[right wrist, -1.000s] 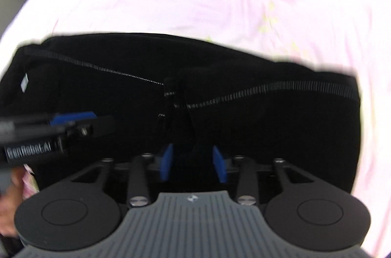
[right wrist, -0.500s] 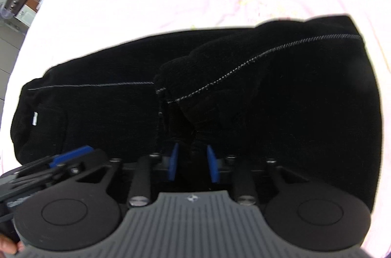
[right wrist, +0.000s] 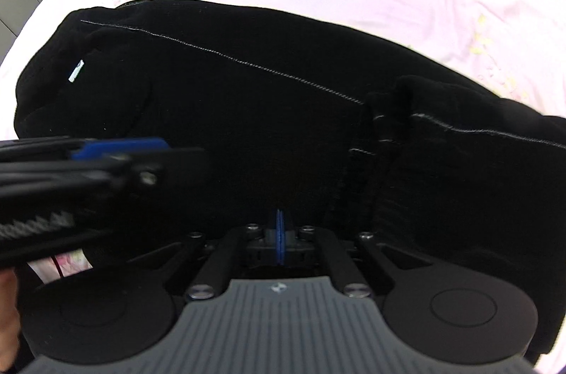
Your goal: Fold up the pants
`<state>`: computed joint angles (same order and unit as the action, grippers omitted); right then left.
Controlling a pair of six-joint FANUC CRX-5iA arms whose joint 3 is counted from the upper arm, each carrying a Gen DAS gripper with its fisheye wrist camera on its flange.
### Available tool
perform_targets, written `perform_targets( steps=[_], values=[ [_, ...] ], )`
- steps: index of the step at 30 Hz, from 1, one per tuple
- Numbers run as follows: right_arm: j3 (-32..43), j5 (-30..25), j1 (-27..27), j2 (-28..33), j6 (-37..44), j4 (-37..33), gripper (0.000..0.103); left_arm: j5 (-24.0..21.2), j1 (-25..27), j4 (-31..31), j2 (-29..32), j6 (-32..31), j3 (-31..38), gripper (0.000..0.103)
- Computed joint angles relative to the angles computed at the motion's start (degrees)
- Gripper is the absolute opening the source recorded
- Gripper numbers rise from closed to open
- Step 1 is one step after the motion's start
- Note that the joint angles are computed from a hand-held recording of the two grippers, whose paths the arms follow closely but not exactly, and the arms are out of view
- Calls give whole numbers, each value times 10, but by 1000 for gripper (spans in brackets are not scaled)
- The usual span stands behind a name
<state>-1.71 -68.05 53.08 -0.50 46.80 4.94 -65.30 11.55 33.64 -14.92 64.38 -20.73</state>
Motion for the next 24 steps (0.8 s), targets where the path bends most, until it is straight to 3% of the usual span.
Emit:
perform_targets(
  steps=[10, 15, 24],
  values=[
    [-49, -4, -8, -92, -6, 25, 2, 8, -23, 14, 11, -22, 2, 47],
    [-81, -8, -23, -130, -23, 74, 8, 20, -50, 40, 26, -30, 2, 57],
    [-124, -5, -79, -154, -14, 77, 10, 34, -88, 103, 76, -25, 0, 69]
  ],
)
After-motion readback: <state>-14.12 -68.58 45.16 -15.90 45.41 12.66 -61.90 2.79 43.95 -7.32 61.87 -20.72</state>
